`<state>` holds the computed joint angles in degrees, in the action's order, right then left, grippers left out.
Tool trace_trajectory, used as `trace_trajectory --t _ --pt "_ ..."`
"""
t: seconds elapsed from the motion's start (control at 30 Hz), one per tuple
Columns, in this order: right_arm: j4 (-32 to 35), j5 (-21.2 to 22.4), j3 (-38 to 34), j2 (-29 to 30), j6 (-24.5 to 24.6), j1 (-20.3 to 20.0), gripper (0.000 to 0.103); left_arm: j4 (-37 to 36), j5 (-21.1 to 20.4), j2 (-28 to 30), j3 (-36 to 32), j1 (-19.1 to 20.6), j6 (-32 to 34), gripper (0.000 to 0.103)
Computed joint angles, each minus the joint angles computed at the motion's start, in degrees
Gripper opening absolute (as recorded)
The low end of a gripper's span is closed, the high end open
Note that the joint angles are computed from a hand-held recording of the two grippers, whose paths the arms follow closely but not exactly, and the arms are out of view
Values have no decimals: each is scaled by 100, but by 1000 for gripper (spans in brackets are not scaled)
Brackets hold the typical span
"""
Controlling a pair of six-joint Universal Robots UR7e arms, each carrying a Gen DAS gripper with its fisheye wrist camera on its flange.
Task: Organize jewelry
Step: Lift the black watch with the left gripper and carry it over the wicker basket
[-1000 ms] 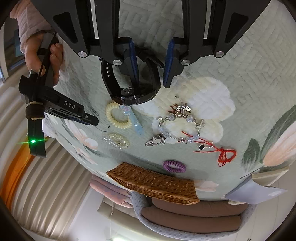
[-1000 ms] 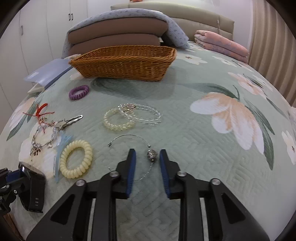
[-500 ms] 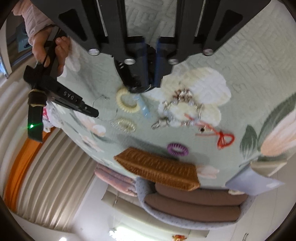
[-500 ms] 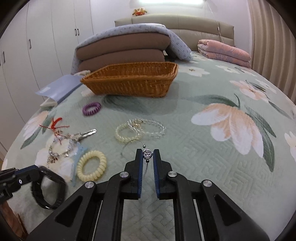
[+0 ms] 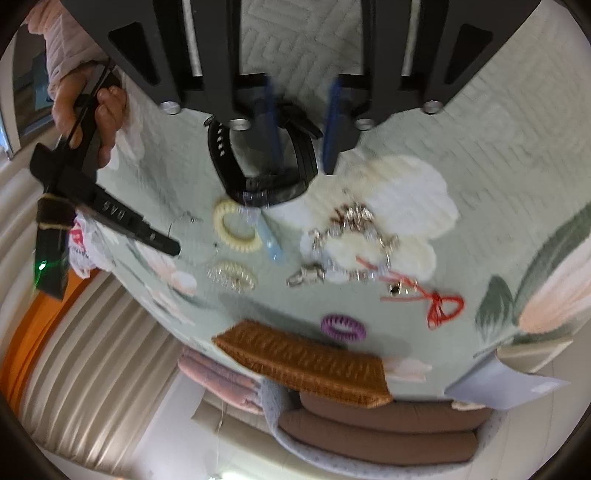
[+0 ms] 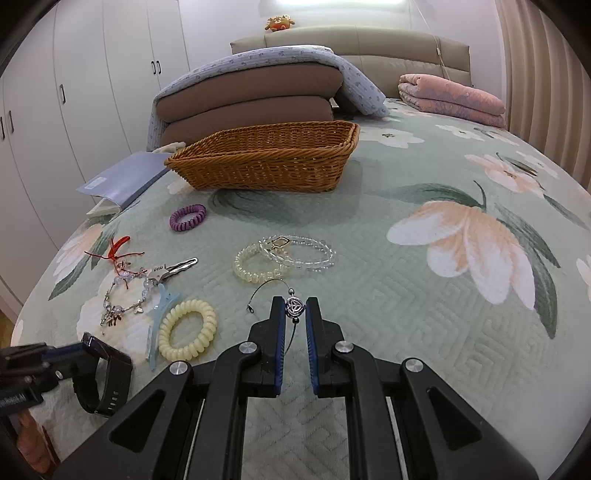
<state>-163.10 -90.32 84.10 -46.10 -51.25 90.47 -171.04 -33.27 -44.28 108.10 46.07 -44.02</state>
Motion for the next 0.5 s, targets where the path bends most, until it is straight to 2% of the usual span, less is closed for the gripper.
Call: trace_trajectory --t 0.17,0.27,0.4,0.5 --pt "45 53 -7 -16 63 -12 13 820 -94 4 -323 104 -270 30" --pt "10 84 24 -34 28 -8 13 1391 55 40 -513 89 -505 24" --pt "-90 336 161 -151 -21 -29 13 781 164 57 -381 23 -239 12" --pt "-108 519 222 -238 5 -34 13 635 238 21 -340 -19 -199 12"
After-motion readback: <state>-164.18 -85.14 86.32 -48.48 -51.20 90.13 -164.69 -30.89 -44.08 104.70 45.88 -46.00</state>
